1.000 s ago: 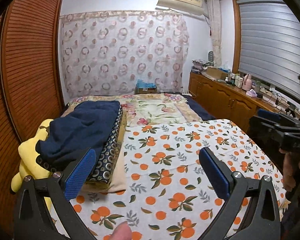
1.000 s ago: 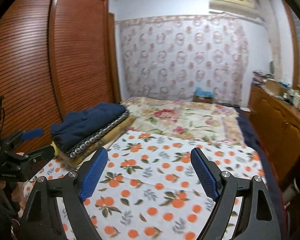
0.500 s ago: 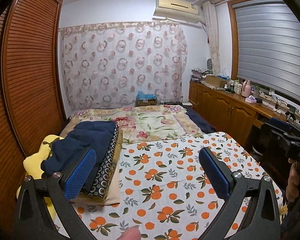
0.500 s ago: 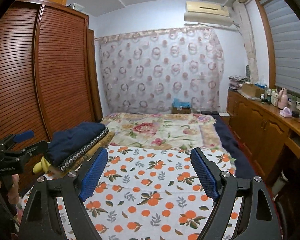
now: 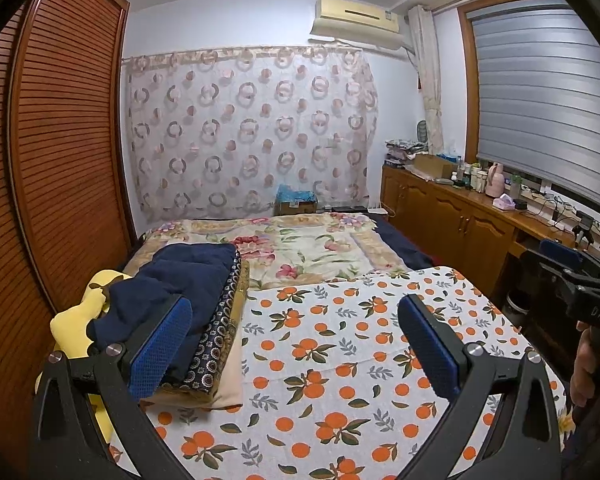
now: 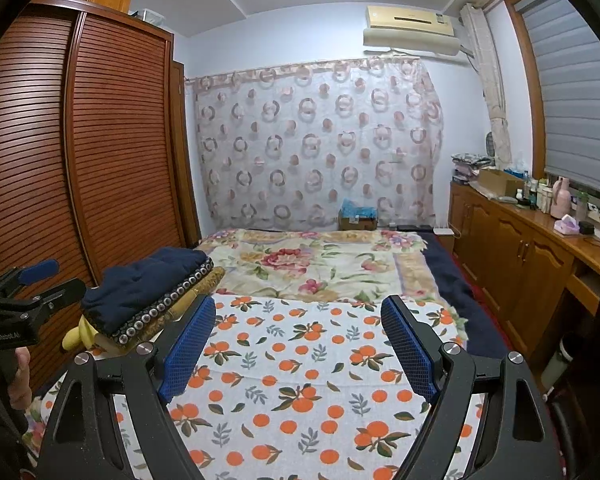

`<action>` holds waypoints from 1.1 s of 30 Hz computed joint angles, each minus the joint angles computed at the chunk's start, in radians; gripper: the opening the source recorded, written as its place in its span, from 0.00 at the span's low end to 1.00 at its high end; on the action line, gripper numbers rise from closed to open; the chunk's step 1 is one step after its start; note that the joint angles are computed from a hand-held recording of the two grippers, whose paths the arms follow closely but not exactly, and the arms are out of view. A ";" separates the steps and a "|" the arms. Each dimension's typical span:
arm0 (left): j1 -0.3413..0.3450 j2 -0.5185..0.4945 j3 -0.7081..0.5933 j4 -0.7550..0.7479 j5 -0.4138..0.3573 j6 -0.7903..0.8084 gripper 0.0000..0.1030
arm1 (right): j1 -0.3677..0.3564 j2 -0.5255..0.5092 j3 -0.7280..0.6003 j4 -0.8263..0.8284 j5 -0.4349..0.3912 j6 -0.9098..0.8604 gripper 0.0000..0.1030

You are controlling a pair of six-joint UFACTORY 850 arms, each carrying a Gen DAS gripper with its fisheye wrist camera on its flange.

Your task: Fold small clothes

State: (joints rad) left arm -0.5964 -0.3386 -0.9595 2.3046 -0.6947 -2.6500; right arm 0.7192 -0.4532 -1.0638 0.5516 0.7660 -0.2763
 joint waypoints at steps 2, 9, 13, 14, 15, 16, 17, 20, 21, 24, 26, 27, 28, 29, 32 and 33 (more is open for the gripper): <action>0.001 0.001 0.001 0.005 0.001 -0.006 1.00 | -0.004 0.002 -0.001 -0.003 -0.003 0.002 0.84; 0.003 0.000 0.002 0.013 0.001 -0.011 1.00 | -0.008 0.008 0.003 -0.006 -0.007 0.000 0.84; 0.003 0.001 0.002 0.009 0.001 -0.007 1.00 | -0.013 0.011 0.006 -0.016 -0.008 0.004 0.84; 0.003 -0.001 0.001 0.010 0.001 -0.008 1.00 | -0.013 0.011 0.006 -0.016 -0.008 0.004 0.84; 0.003 0.002 0.003 0.009 0.001 -0.007 1.00 | -0.014 0.012 0.006 -0.015 -0.010 0.002 0.84; 0.003 0.000 0.001 0.011 0.001 -0.009 1.00 | -0.016 0.013 0.006 -0.017 -0.010 0.003 0.84; 0.004 0.000 0.002 0.012 0.001 -0.010 1.00 | -0.016 0.011 0.005 -0.017 -0.011 0.003 0.84; 0.003 0.002 0.004 0.012 0.000 -0.012 1.00 | -0.020 0.015 0.006 -0.022 -0.015 0.004 0.84; 0.004 0.000 0.002 0.014 0.000 -0.012 1.00 | -0.021 0.014 0.006 -0.025 -0.016 0.006 0.84; 0.005 0.001 0.003 0.013 0.001 -0.011 1.00 | -0.023 0.015 0.007 -0.031 -0.016 0.010 0.84; 0.005 0.002 0.004 0.011 0.002 -0.010 1.00 | -0.028 0.018 0.009 -0.039 -0.019 0.014 0.84; 0.005 0.001 0.003 0.013 0.001 -0.010 1.00 | -0.027 0.016 0.009 -0.038 -0.017 0.014 0.84; 0.005 0.002 0.004 0.012 0.001 -0.010 1.00 | -0.029 0.018 0.010 -0.039 -0.018 0.015 0.84; 0.005 0.001 0.003 0.016 0.001 -0.013 1.00 | -0.029 0.018 0.011 -0.040 -0.017 0.015 0.84; 0.006 0.001 0.003 0.018 0.002 -0.015 1.00 | -0.030 0.018 0.012 -0.044 -0.018 0.018 0.84; 0.006 0.003 0.005 0.017 0.000 -0.015 1.00 | -0.030 0.019 0.012 -0.045 -0.018 0.017 0.84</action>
